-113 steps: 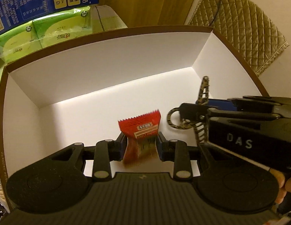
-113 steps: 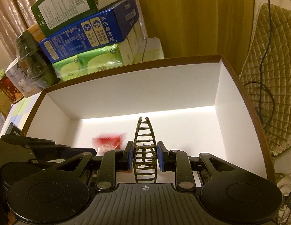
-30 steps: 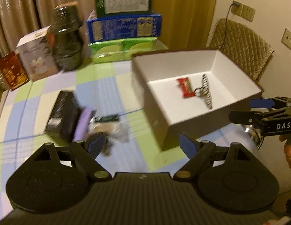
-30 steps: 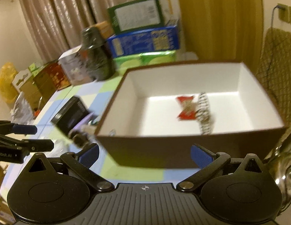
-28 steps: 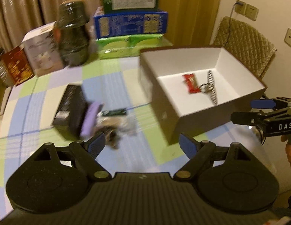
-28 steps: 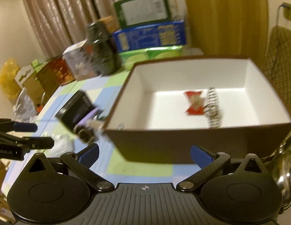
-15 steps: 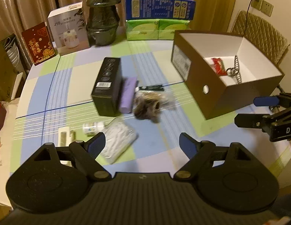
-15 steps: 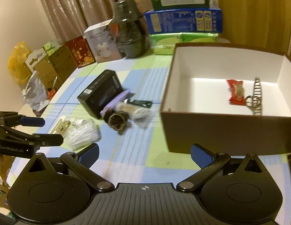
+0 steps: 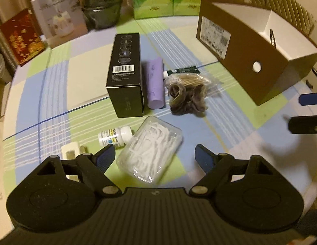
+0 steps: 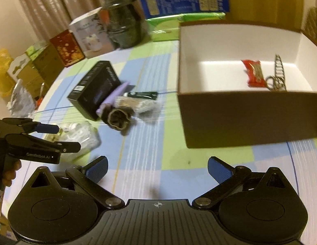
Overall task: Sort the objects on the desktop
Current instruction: 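Withdraw both tools from the box back toward the table objects, then grasp the clear floss-pick box with the left gripper while the right grasps the scrunchie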
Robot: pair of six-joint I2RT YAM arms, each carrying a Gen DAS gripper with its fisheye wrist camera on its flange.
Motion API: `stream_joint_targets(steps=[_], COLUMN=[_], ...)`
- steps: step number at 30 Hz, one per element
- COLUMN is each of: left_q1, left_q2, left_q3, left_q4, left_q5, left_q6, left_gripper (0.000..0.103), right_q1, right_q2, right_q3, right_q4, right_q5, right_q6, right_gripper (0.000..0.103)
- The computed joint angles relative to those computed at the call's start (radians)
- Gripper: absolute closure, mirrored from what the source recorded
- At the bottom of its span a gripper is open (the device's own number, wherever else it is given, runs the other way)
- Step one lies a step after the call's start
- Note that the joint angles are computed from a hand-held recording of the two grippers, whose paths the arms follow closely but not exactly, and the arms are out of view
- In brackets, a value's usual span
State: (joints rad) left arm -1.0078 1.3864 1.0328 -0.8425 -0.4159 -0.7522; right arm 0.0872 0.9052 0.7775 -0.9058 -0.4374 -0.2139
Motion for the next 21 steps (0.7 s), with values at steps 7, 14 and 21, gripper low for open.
stream_joint_targets(steps=[7,14,21], left_q1=[0.078,0.047,0.090], left_q2=[0.023,0.040,0.135], left_q3=[-0.055,-0.041,0.031], left_q4=[0.088,0.079,0.082], left_q5=[0.110,0.141,0.115], left_q6=[0.110,0.060,0.045], left_gripper=[0.042,0.049,0.044], right_q1=[-0.053,-0.062,-0.047], right_q2=[0.005,0.022,0.033], right_q3=[-0.012,-0.015,-0.016], right_q4=[-0.006,-0.002,0.003], right_q5=[0.026,0.042,0.035], right_q6=[0.025,0.012,-0.014], right_gripper=[0.002,0.002,0.002])
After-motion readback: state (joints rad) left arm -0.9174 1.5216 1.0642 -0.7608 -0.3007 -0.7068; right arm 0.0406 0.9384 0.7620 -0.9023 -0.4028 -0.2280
